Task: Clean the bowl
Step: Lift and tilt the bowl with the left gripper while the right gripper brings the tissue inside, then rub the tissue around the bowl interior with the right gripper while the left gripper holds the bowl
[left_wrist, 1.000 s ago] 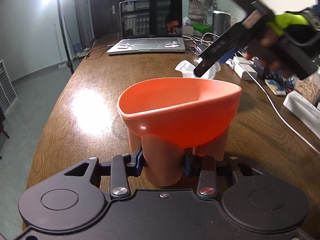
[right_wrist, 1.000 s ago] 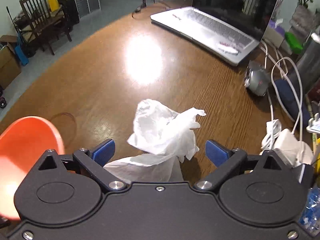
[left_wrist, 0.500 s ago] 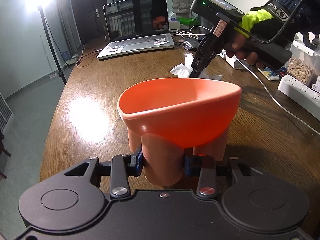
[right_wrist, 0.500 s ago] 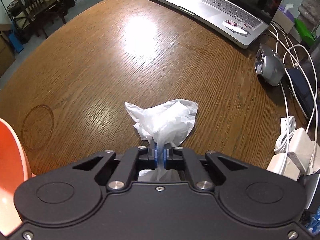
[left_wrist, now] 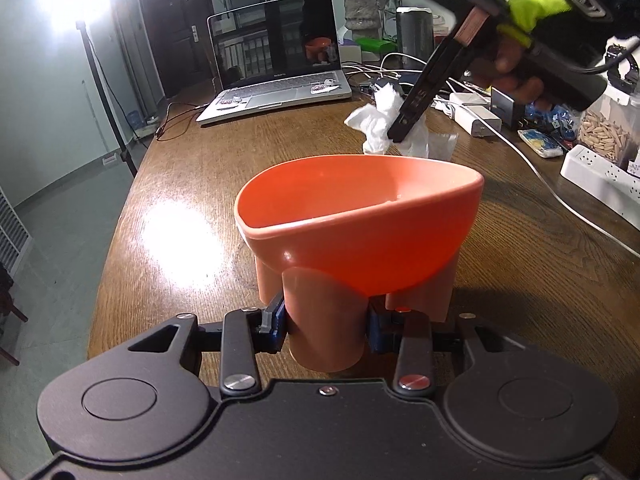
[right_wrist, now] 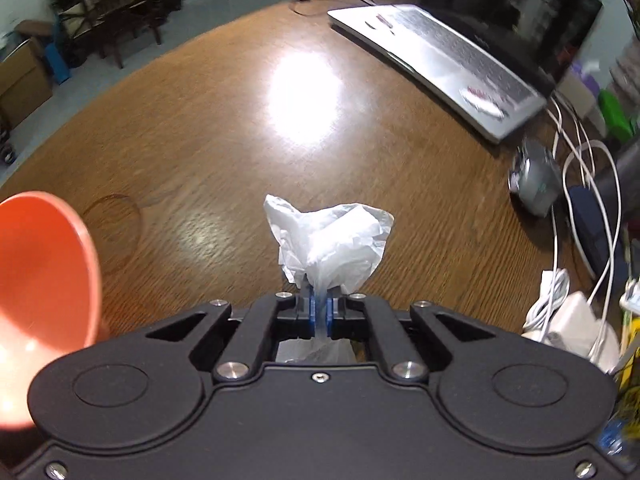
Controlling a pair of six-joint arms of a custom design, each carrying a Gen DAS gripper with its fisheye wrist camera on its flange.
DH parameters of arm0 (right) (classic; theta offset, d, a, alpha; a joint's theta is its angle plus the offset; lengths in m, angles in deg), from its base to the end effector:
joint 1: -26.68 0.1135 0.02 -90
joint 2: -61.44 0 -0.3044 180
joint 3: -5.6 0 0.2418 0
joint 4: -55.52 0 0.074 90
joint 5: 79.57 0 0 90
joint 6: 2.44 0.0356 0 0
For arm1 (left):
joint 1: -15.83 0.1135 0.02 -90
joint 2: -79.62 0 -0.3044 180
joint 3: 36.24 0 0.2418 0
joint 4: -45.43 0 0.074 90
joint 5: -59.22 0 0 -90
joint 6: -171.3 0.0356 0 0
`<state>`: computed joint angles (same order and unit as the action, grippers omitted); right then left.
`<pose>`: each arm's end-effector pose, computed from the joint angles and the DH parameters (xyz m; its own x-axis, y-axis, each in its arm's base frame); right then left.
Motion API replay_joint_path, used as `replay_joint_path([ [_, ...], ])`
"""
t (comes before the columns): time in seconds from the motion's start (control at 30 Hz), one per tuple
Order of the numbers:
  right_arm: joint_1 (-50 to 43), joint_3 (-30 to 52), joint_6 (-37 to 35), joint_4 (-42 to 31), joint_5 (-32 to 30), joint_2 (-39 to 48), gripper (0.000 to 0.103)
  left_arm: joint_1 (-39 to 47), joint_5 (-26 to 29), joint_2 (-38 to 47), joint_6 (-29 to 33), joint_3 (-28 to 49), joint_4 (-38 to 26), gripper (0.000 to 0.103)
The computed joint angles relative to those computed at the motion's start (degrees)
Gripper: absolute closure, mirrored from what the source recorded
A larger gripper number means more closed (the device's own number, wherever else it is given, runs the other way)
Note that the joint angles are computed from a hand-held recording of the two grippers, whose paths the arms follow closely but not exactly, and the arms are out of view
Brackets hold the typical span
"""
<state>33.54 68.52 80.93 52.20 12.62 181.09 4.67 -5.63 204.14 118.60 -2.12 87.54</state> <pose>0.3555 0.0414 0.0809 -0.8429 -0.2176 -0.4921 -0.1991 0.9758 -0.0905 0.2536 -0.0655 0.0432 -0.3083 0.6199 -0.7215 0.8039 0.5754 0.1508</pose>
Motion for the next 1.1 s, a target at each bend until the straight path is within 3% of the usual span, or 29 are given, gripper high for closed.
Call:
replay_joint_path([
  [0.3, 3.1, -5.1, -25.9, -11.3, -4.5, -14.7, 0.098, 1.0, 1.4, 2.8, 2.9, -1.3, 5.6, 0.066],
  [0.53, 11.3, -1.3, -44.4, -23.0, -1.2, -18.0, 0.098, 0.9, 1.9, 3.9, 6.1, -1.5, 7.4, 0.066],
  [0.73, 17.5, 0.4, -56.4, -25.1, 2.5, -17.1, 0.098, 0.6, 2.3, 3.7, 10.7, -1.3, 7.1, 0.066],
  [1.0, 22.0, 1.7, -65.2, -28.6, 4.6, -13.4, 0.098, -1.3, 1.7, 8.2, 16.3, -3.1, 16.3, 0.066],
  [1.1, 23.0, 2.3, -65.5, -30.4, 4.0, -12.7, 0.098, -1.7, 1.7, 9.7, 17.8, -3.6, 19.2, 0.066],
])
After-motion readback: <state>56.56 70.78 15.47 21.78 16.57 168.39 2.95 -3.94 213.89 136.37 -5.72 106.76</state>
